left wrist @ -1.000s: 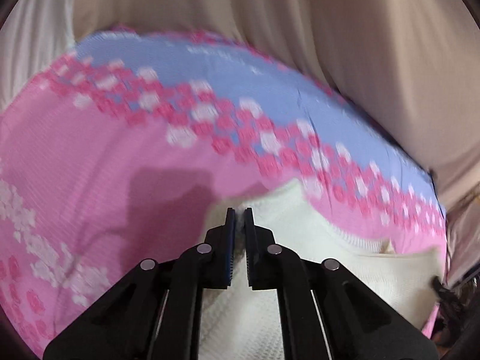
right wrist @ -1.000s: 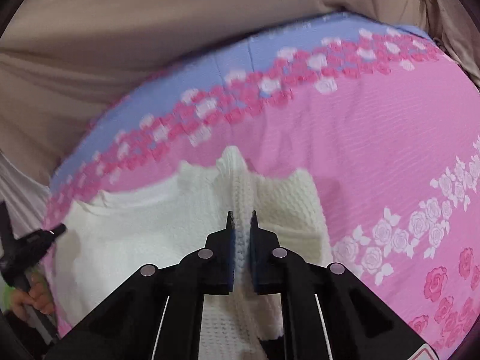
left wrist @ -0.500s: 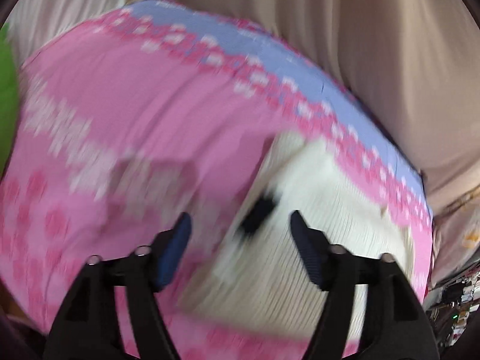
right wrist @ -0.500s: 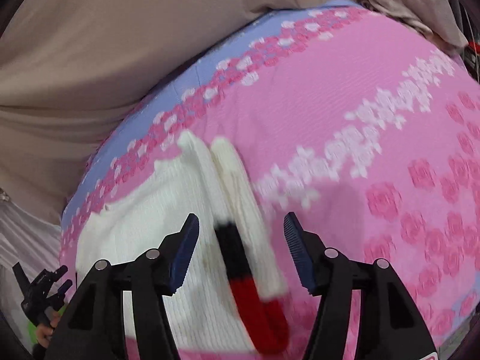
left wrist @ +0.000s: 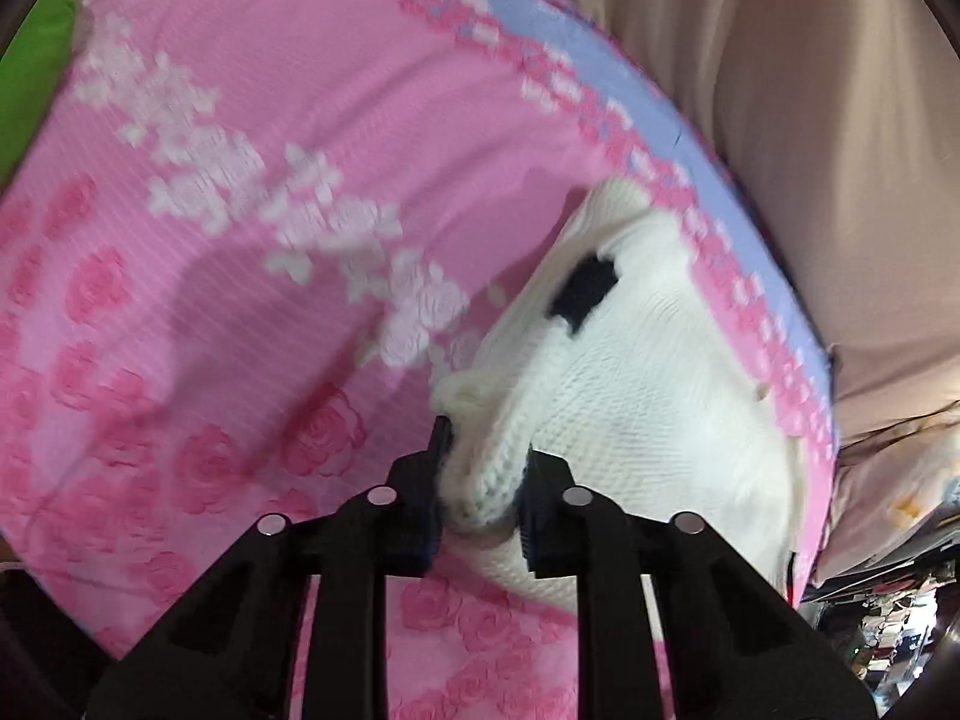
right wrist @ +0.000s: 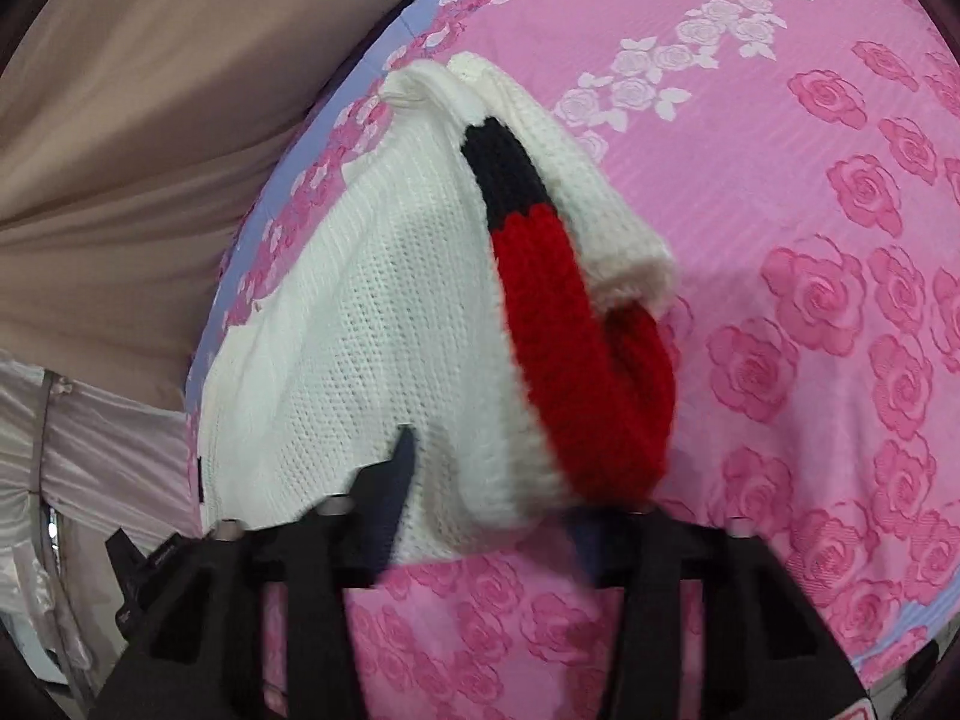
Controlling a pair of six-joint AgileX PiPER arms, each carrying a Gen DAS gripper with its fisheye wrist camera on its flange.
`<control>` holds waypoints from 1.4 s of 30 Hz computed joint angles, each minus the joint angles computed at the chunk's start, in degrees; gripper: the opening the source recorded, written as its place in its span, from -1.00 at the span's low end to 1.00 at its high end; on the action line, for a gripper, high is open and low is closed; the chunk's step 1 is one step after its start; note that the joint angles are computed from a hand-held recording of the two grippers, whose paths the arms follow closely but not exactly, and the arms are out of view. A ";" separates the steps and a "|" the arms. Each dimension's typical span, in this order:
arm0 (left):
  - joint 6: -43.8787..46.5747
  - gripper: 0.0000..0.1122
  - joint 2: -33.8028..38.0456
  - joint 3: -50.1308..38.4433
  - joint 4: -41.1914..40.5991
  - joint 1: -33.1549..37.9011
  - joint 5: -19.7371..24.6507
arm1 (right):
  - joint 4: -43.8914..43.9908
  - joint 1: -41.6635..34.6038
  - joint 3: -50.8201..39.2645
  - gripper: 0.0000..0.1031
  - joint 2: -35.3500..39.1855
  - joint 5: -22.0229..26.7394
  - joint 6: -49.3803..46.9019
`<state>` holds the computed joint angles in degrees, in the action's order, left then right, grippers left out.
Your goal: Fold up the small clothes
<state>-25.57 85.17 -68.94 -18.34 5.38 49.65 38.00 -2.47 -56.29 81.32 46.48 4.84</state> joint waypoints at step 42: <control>-8.75 -0.74 18.40 -21.78 25.58 -11.48 7.65 | -26.92 1.69 -27.81 -0.86 18.20 6.33 4.40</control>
